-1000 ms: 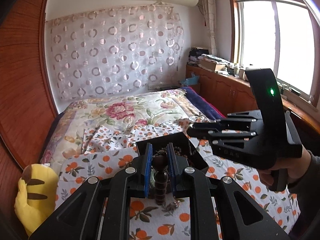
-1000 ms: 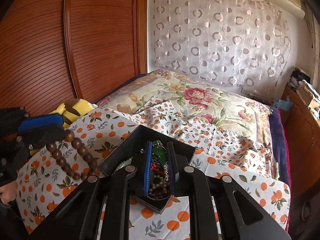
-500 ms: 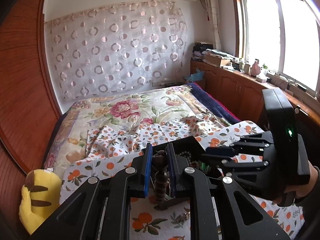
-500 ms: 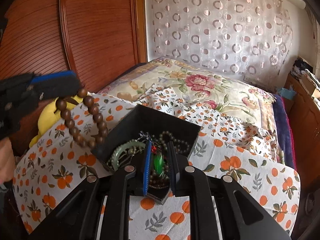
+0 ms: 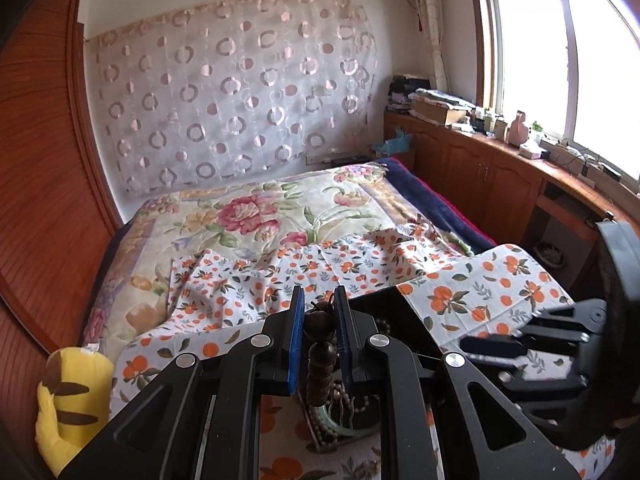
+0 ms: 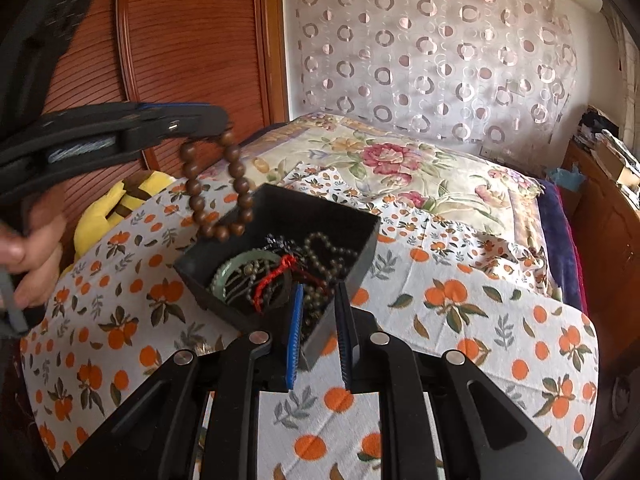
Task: Organize jewelry
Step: 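Lower the bead bracelet and green charm into the black box and open both tools, then move the left tool to the silver brooch while the right tool approaches the gold ring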
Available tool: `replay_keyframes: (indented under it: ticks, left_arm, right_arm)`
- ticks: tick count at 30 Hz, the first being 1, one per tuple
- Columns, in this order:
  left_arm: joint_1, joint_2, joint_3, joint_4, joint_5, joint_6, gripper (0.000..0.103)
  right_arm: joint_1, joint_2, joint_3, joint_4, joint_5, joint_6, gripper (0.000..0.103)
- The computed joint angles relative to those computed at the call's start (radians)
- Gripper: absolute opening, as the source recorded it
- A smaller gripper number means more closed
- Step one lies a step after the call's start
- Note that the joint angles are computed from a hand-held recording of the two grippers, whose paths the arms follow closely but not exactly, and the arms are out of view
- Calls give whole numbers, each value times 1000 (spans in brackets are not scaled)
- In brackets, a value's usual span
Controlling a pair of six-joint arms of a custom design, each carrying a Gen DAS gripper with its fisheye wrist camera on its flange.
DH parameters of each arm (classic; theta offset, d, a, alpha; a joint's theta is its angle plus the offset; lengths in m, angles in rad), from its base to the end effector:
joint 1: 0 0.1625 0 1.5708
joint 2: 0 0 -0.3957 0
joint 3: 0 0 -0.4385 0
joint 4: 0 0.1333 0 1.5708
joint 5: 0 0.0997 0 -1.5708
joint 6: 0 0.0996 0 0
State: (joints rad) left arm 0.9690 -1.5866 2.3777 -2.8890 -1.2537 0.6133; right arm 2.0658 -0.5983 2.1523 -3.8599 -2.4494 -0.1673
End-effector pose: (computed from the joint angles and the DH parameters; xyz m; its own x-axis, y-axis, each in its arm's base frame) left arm -0.1112 -0.4523 0.2147 -0.4315 0.7442 -0.5099 0.9020 0.3474 -0.2562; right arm 0.2640 -0.3699 -0.0334 -0.7369 0.0404 0.6748 -0.4818 0.6688 -0.5662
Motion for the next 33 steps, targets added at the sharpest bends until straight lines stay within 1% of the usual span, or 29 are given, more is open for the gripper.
replay_keyframes:
  ticks: [6,9,11,12,13,17,18,20,22,23,25,27,30,32,33]
  left_arm:
    - [-6,49,-13,-13,12,-8,14]
    - [-10,50,-7,-23,8,-7,14]
    - [-12,44,-1,-31,8,-5,16]
    - [-12,45,-2,-27,8,-8,24]
    - [-13,35,2,-22,11,-10,37]
    - [2,-18,30,-11,-5,4,52]
    - [10,-37,37,1,-10,11,58]
    - [21,-63,49,14,-17,24,65]
    - [33,-88,63,23,-19,39,77]
    - [39,-101,71,26,-16,46,79]
    - [58,-133,86,48,-30,68,90]
    - [74,-163,104,64,-41,96,93]
    - [99,-206,129,100,-50,131,93]
    - [116,-223,139,126,-52,151,93]
    - [122,-227,144,134,-46,160,93]
  right_arm:
    - [-4,4,27,-15,-20,8,18]
    - [-8,10,32,-20,-20,15,18]
    - [-9,17,33,-24,-20,19,18]
    - [-9,21,32,-25,-21,19,18]
    - [-4,29,29,-25,-29,17,18]
    - [17,49,25,-38,-36,12,18]
    - [22,53,26,-41,-34,15,18]
    - [31,60,30,-43,-32,24,18]
    - [39,66,36,-40,-27,39,18]
    - [43,69,39,-41,-25,46,18]
    - [49,73,48,-40,-17,62,19]
    - [54,78,60,-28,-6,84,19]
    - [67,87,70,-9,-9,112,19]
    - [76,95,74,2,-7,131,27]
    - [82,103,75,5,-9,141,35]
